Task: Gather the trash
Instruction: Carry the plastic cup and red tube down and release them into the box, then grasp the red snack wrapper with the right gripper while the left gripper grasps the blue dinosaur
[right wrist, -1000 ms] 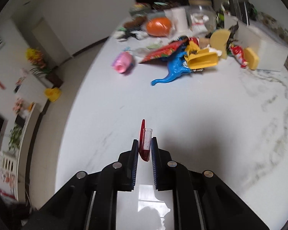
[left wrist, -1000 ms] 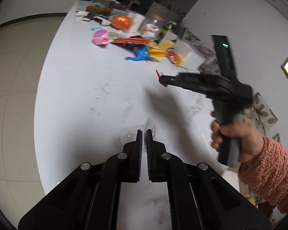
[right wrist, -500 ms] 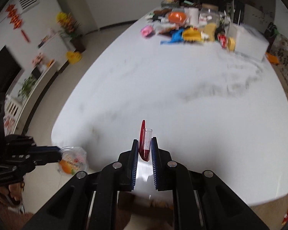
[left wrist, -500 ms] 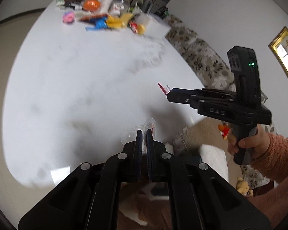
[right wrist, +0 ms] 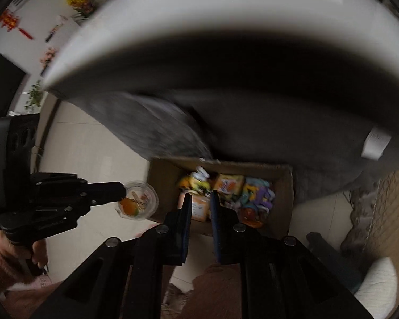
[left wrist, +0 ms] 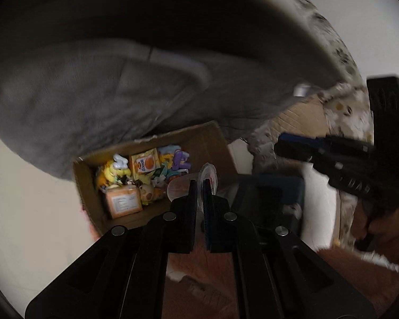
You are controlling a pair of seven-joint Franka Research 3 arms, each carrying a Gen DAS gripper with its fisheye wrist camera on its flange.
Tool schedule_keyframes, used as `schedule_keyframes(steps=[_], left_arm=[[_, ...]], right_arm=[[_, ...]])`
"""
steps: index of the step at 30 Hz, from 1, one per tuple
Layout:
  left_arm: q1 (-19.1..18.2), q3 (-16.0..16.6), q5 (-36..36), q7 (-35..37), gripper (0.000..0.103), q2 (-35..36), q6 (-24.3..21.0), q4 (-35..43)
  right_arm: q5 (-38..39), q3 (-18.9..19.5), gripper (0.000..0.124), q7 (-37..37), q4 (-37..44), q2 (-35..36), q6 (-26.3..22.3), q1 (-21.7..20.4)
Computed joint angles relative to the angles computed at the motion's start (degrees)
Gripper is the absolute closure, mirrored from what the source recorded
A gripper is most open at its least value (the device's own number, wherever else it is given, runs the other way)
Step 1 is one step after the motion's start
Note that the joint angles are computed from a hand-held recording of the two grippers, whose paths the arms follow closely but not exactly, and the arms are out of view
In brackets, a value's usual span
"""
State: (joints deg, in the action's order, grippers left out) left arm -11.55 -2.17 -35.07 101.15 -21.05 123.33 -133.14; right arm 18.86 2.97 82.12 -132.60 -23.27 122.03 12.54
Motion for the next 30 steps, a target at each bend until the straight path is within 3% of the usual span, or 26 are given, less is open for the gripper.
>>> schedule_keyframes(steps=[3,5,6,7,9,17,21,26,28,30], left_arm=[[-0.1,-2.4,1.0,-0.9,0.098,3.2,8.4,-4.7],[0.6,-3.4,4.2,-4.9,0.082,7.5,9.3,-4.3],[1.0,-3.9,6.2,-7.2,0.053,8.7,9.5,-4.0],[1.5,-4.5,8.8,-9.7,0.037,9.3,9.7,-4.0],[1.8,-4.8,11.7,-11.7,0.036,9.0,10.3,-4.4],[2.1,-4.3,21.2,-17.2,0.035,0.2,-0.7,1.6],[2.4,-4.0,26.8,-18.5,0.024,-4.0,-4.6,8.6],[3.7,-2.7,31.5,-18.7,0.017,-1.7,-4.9,19.3],[4.4,-2.2,32.3,-17.8,0.015,1.1,-4.8,23.4],[5.0,-1.1,31.4,-14.7,0.015,5.0,-4.6,28.2]], right_arm=[[-2.0,1.0,0.108,0.0,-4.9,3.3,7.7,-0.7],[-4.0,1.2,0.085,1.5,-6.2,5.3,10.2,-1.2],[-5.0,1.3,0.060,2.0,-6.2,5.8,10.5,-1.3],[-6.4,1.5,0.048,2.9,-6.7,5.6,10.9,-1.5],[-7.2,0.8,0.049,2.2,-7.4,4.3,10.9,-1.4],[-1.8,-2.3,0.049,-1.2,-1.3,-2.5,2.5,-1.4],[0.6,-2.6,0.043,-3.6,5.0,-4.1,1.5,-1.3],[2.5,-2.0,0.038,-2.7,16.3,1.2,2.2,-1.5],[1.1,-1.1,0.030,-0.9,21.3,5.1,2.3,-1.7],[-2.7,0.4,0.030,2.3,27.1,10.1,2.2,-2.0]])
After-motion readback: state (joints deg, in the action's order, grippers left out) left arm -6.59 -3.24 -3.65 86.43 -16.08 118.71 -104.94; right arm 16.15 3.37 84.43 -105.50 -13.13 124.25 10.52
